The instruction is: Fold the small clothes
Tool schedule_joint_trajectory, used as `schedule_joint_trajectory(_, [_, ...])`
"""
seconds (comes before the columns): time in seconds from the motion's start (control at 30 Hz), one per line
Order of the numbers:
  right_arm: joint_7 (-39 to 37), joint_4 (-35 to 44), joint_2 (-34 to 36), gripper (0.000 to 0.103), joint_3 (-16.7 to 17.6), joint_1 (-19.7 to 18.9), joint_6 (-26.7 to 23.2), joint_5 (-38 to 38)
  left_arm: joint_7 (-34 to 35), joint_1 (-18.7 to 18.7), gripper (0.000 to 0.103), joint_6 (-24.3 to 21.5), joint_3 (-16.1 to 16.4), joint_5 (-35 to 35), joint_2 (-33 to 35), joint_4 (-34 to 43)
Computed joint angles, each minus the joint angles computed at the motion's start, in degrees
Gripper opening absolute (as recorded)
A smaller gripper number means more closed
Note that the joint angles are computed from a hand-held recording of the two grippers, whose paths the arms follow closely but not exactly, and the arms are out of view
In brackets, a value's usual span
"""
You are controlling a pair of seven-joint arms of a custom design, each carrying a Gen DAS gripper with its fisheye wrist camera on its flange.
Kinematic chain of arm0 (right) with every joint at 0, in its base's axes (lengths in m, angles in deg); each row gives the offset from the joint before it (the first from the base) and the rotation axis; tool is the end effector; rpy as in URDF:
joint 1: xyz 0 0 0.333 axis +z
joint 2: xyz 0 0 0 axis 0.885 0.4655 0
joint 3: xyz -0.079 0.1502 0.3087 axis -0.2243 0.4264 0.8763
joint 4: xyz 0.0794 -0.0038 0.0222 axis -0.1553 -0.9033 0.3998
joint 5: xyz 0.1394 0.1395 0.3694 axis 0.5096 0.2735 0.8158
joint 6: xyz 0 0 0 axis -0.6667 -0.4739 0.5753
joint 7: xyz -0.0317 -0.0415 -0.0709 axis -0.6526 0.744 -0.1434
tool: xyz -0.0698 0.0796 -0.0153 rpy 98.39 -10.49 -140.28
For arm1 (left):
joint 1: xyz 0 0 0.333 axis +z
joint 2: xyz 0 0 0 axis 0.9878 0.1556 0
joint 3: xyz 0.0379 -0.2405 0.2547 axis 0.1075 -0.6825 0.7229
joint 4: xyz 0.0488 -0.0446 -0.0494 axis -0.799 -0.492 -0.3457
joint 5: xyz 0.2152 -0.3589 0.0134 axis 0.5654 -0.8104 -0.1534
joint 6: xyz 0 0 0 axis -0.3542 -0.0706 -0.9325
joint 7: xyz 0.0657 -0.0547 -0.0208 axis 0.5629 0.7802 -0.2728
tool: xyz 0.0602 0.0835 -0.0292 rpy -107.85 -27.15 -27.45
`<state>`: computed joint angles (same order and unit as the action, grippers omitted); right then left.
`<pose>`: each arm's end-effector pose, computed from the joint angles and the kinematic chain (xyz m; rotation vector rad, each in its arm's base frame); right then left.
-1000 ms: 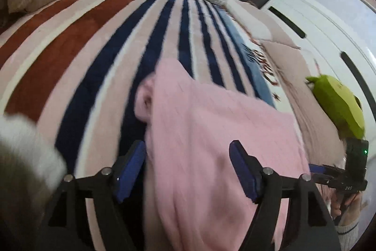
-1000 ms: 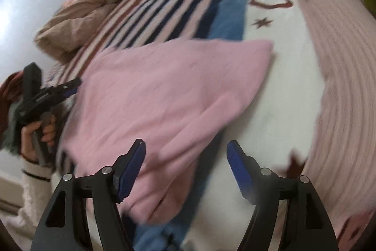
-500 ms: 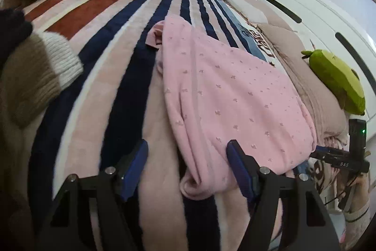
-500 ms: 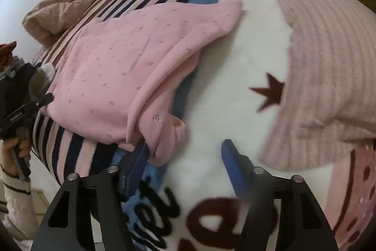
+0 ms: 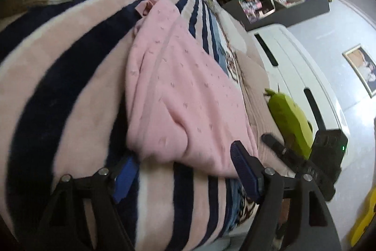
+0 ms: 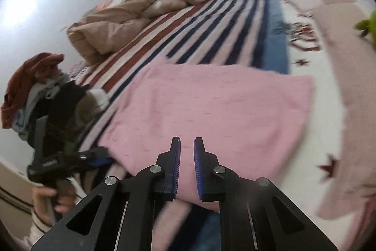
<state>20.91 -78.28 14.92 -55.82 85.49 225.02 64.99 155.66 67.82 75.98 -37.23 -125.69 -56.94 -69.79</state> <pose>0.5049 0.2103 0.6167 -1.8295 1.5102 -0.1571 0.5025 -0.1675 0.5307 1.9908 -1.5577 1.3869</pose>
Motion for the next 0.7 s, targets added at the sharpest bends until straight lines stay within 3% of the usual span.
schedule_joint_trajectory(0.13, [-1.5,2.2,4.4,0.006,0.8,1.0,-4.7,2.1,2.0,-1.1,0.069,8.4,-1.8,-4.1,3.0,2.6])
schedule_joint_trajectory(0.2, [0.0,2.5,5.8,0.006,2.0,0.2,-6.2,0.2,1.6,-1.2,0.056,11.9,-2.5,-3.8,5.3,4.6])
schedule_joint_trajectory(0.23, [0.0,2.0,6.1,0.006,2.3,0.0,-5.5,0.7,0.0,-1.1,0.042,13.0,-2.9,-2.1,6.2,5.4])
schedule_joint_trajectory(0.27, [-0.3,1.6,5.7,0.006,2.3,-0.2,-5.5,1.6,-0.9,-1.0,0.021,13.7,-3.1,-0.7,7.2,6.4])
schedule_joint_trajectory(0.3, [-0.5,1.8,5.6,0.006,2.3,-0.3,-5.8,2.4,-0.8,-1.0,0.018,14.0,-3.1,0.1,7.6,7.1])
schedule_joint_trajectory(0.47, [-5.3,0.1,2.0,0.007,-0.1,-0.9,-6.0,12.4,4.0,-1.4,0.014,14.8,-4.1,9.8,8.7,11.2])
schedule_joint_trajectory(0.6, [-4.1,-3.8,-4.3,0.009,-1.3,-2.5,-2.7,10.4,6.1,-2.3,0.013,11.4,-5.2,19.3,10.5,15.9])
schedule_joint_trajectory(0.7, [-2.5,-6.8,-9.0,0.009,-3.1,-3.0,-0.8,8.9,7.3,-3.7,0.013,5.7,-7.0,26.5,14.3,21.6])
